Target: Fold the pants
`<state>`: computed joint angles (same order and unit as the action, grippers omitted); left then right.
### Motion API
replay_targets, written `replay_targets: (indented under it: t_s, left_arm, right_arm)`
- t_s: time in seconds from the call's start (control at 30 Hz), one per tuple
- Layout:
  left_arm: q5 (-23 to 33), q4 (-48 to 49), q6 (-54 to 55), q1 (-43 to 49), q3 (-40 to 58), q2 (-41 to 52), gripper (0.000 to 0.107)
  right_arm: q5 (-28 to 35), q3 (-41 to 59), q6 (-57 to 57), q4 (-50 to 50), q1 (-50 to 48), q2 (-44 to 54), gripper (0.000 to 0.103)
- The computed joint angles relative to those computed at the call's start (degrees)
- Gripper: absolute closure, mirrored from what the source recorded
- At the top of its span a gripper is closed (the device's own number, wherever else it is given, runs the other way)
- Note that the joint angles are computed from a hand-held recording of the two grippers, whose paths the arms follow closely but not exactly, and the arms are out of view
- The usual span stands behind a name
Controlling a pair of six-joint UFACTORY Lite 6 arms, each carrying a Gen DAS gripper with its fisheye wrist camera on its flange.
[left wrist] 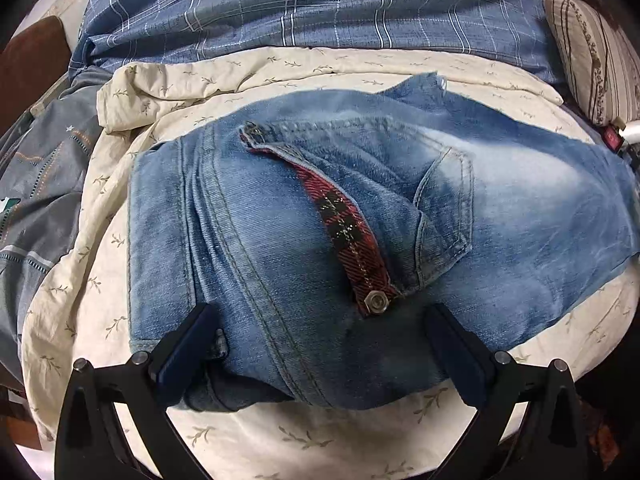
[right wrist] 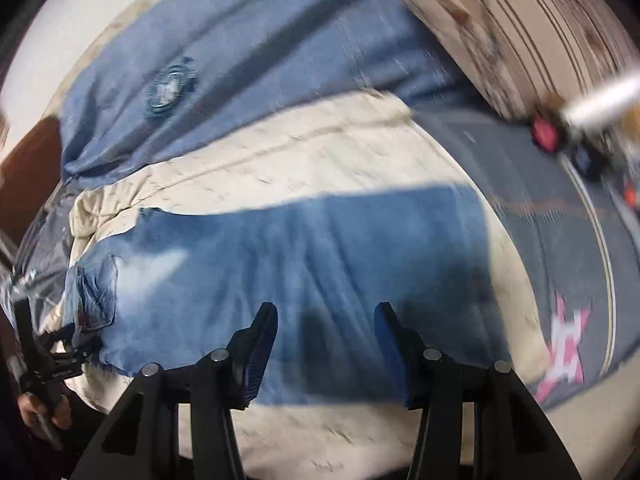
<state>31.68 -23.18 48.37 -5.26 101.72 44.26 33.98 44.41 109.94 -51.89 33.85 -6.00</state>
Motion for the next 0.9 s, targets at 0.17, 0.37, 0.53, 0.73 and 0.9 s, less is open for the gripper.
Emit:
replay_targets:
  t_s: [0.17, 0.37, 0.53, 0.73, 0.9]
  left_arm:
    - [-0.9, 0.4, -2.9, 0.7, -1.4, -4.3, 0.004]
    - [0.9, 7.1, -12.8, 0.5, 6.4, 0.0, 0.004]
    - [2.7, 7.0, -14.9, 1.4, 8.9, 4.2, 0.004]
    - [-1.0, 8.7, -12.5, 0.6, 2.0, 1.4, 0.004]
    - [-4.1, 10.8, -14.3, -0.1, -2.1, -1.1, 0.004]
  right_arm:
    - [-5.5, 11.0, -0.3, -3.0, -1.7, 13.4, 0.05]
    - [-7.9, 11.2, 5.4, -4.9, -0.1, 19.5, 0.048]
    - [-7.4, 8.1, 8.1, -7.6, 2.3, 19.0, 0.048]
    - [-11.3, 1.7, 17.4, -15.7, 1.7, 14.5, 0.046]
    - [-10.7, 2.4, 21.9, -20.5, 2.9, 15.9, 0.032]
